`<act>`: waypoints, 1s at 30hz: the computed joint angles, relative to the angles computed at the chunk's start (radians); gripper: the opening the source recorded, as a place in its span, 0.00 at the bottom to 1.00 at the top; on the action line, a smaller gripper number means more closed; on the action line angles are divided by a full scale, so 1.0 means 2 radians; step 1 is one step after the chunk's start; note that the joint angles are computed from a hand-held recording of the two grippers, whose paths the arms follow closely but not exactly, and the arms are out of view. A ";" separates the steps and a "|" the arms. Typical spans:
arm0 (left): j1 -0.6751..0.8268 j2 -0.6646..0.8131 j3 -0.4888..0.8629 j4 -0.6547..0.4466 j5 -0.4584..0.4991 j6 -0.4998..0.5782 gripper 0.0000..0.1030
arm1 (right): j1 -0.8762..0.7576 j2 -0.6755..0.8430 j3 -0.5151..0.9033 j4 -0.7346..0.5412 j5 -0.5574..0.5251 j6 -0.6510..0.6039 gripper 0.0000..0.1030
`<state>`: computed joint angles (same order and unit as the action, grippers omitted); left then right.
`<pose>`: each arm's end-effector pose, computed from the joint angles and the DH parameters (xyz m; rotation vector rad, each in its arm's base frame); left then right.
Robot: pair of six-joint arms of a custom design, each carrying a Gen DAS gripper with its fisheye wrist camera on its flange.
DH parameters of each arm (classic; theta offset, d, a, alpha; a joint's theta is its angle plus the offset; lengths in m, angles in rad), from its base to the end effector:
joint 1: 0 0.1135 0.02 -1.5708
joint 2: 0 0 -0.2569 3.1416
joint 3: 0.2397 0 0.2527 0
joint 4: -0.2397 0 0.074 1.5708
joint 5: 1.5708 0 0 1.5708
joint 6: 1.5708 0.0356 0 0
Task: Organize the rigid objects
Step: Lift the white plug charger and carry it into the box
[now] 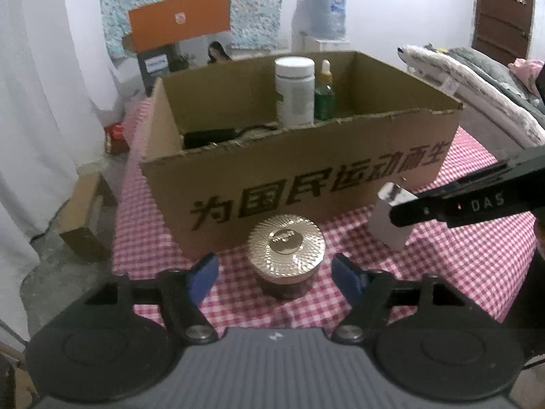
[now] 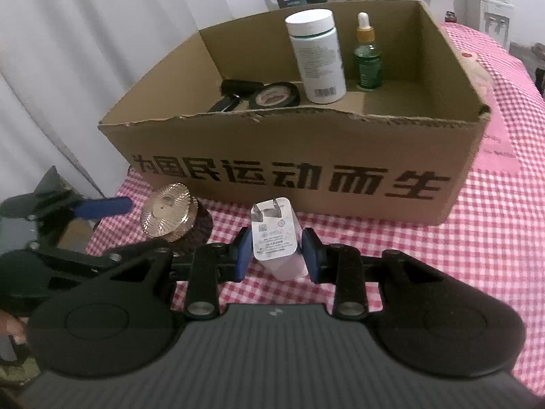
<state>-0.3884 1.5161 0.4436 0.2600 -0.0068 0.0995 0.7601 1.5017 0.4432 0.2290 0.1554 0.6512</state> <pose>0.2327 -0.0950 0.1035 0.5735 2.3172 -0.1289 0.1840 0.1673 0.1047 -0.0591 2.4407 0.4704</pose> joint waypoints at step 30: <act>-0.122 0.174 0.107 0.050 0.001 0.035 0.48 | -0.092 0.030 0.009 0.024 -0.145 -0.077 0.33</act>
